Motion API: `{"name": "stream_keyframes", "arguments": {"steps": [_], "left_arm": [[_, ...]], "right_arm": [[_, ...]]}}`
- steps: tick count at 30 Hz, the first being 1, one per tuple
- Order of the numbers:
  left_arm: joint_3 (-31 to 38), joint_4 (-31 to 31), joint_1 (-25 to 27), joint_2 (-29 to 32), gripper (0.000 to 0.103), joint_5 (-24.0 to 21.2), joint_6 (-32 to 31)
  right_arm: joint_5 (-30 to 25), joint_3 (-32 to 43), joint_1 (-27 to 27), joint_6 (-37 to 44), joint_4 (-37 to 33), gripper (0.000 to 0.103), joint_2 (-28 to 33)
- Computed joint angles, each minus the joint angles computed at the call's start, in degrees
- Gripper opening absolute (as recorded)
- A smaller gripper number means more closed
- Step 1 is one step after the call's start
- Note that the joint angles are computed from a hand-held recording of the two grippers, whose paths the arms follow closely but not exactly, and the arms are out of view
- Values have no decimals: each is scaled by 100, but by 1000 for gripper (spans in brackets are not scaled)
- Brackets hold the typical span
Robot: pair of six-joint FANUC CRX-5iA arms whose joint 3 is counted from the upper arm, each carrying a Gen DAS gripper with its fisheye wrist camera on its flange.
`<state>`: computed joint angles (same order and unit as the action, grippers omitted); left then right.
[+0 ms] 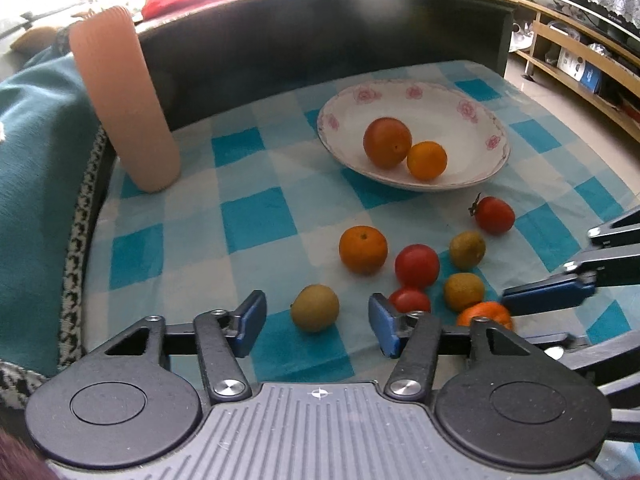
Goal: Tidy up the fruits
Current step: 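Move both open tools back toward the loose fruits on the cloth, then grasp the brown kiwi fruit with the left tool while the right tool grasps a tangerine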
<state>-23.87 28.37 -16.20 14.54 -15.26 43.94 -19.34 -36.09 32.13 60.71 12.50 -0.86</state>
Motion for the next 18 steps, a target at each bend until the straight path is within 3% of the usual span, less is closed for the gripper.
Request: {"name": "stream_keyframes", "arguments": {"steps": [5, 11, 18], "left_arm": [[226, -183, 66, 185, 46, -249, 403], [383, -504, 45, 260, 36, -331, 789], [392, -652, 43, 230, 36, -355, 904]], "right_arm": [[-110, -10, -89, 200, -300, 43, -170], [-70, -64, -150, 148, -229, 40, -276], [-272, 123, -298, 927, -939, 40, -222]]}}
